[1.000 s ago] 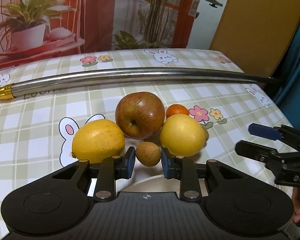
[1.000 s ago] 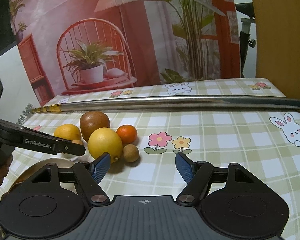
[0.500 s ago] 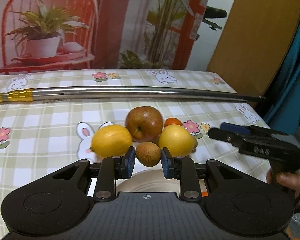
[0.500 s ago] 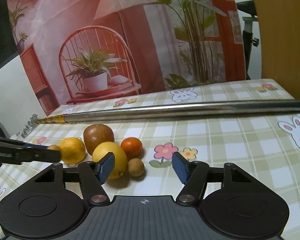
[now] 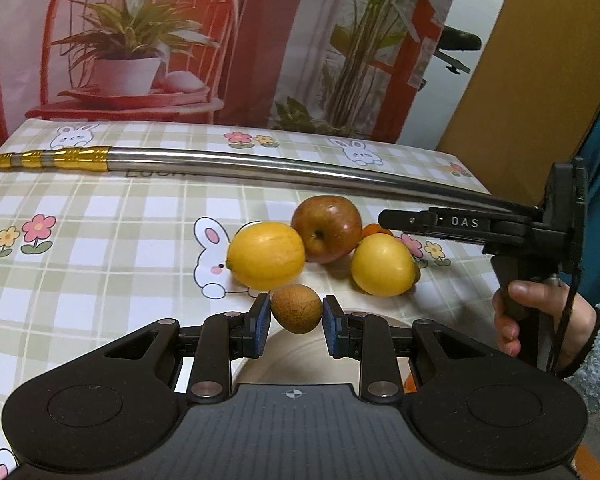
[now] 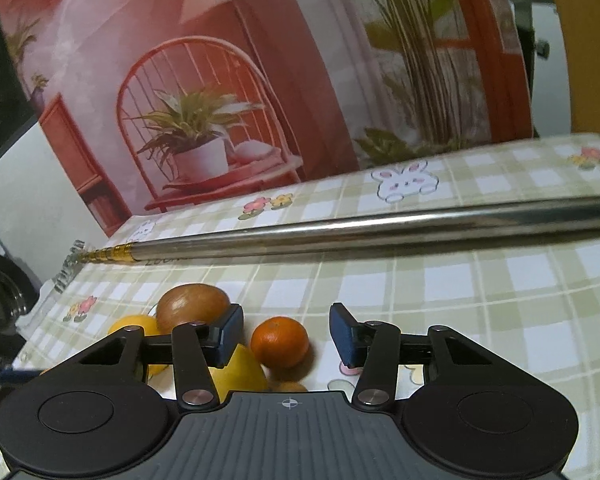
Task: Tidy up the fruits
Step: 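Close the right tool on the mandarin while the left tool lifts the kiwi, then carry the kiwi in the left tool over the plate while the right tool carries the mandarin there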
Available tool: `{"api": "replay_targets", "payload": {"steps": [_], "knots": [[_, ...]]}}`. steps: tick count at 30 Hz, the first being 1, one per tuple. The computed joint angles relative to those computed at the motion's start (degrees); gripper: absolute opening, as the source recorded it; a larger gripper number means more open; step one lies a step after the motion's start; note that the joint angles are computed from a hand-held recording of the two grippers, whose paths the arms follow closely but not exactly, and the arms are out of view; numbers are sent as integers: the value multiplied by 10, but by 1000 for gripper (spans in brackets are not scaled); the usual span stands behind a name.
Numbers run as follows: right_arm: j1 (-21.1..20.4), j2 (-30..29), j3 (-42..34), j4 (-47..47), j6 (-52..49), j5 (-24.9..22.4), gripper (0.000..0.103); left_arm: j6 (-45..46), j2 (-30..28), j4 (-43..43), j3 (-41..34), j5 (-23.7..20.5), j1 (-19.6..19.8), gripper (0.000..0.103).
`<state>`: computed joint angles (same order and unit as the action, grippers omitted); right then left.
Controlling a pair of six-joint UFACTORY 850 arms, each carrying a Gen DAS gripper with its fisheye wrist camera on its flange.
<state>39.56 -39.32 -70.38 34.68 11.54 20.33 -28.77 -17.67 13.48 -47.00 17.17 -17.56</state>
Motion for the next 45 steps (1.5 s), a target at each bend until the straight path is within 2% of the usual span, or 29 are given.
{"api": "replay_targets", "payload": {"steps": [3, 7, 10, 12, 13, 16, 24, 31, 38, 45], "knots": [[-8, -13, -13, -60, 75, -19, 45, -6, 1, 6, 3, 3, 2, 30], [-13, -25, -28, -86, 118, -44, 44, -6, 2, 3, 6, 7, 0, 30], [-16, -27, -25, -138, 195, -41, 40, -6, 2, 2, 8, 8, -1, 30], [-18, -27, -20, -191, 262, -33, 33, -6, 3, 2, 11, 8, -1, 30], [-18, -26, -19, -188, 264, -33, 33, -6, 4, 2, 12, 9, -1, 30], [-16, -22, -14, -148, 238, -30, 32, -6, 5, 3, 13, 9, -1, 30], [-4, 13, 32, -51, 166, 19, 32, -30, 6, 31, 18, 9, 2, 30], [20, 50, 66, 14, 76, 50, 32, -112, 6, 112, 22, 11, 11, 30], [52, 78, 79, 51, 4, 51, 32, -147, 3, 149, 21, 2, 15, 30], [77, 82, 76, 35, 12, 31, 32, -167, 2, 171, 22, 0, 16, 30]]}}
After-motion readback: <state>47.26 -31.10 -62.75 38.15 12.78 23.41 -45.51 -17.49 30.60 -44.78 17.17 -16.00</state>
